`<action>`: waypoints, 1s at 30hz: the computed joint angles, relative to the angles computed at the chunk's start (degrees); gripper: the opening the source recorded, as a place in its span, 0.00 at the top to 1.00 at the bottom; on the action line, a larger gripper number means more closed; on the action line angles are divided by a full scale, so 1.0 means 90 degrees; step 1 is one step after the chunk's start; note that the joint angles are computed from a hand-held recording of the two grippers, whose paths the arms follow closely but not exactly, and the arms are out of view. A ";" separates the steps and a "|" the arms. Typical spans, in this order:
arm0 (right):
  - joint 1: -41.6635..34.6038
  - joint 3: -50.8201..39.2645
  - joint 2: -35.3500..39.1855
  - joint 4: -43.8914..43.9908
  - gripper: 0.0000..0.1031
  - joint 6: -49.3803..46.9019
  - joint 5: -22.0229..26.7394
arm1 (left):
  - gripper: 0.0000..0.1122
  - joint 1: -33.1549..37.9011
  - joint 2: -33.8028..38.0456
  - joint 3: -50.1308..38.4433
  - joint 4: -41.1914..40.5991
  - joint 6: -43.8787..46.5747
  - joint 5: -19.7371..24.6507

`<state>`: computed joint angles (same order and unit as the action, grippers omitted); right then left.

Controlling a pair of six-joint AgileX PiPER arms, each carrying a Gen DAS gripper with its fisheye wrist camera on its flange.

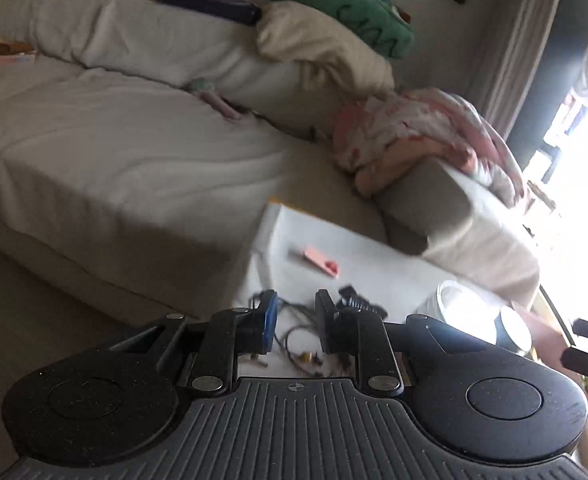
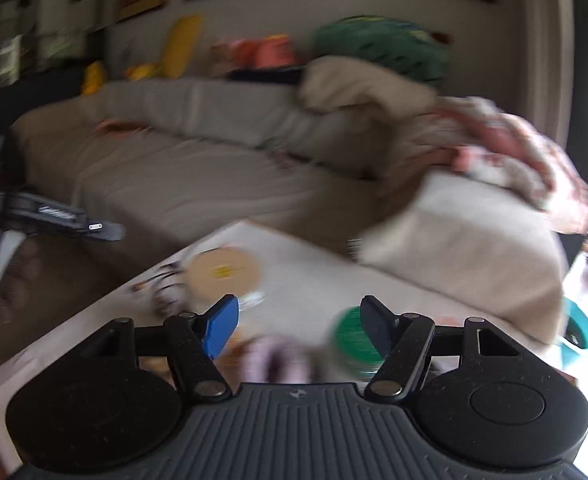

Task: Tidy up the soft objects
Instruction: 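Move the left tool back to the brown furry tail keychain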

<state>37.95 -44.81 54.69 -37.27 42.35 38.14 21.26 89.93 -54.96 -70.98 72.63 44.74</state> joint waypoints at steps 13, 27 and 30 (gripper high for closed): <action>-0.1745 -0.3629 0.2202 0.4445 0.34 -0.3566 0.1474 | 0.80 -0.0425 0.0253 0.0481 -0.0087 0.1046 0.0516; -0.0694 -0.2084 0.1328 0.2126 0.34 -0.2067 0.0930 | 0.79 -0.2248 -0.0601 0.1974 -0.0919 0.2745 -0.1599; -0.0244 -0.1126 0.0717 0.1612 0.34 -0.1452 0.0604 | 0.76 -0.2652 -0.0803 0.2264 -0.1198 0.3421 -0.2289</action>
<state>35.76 -54.95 61.15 -22.76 29.28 43.57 -2.61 82.71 -34.59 -81.77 103.42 24.14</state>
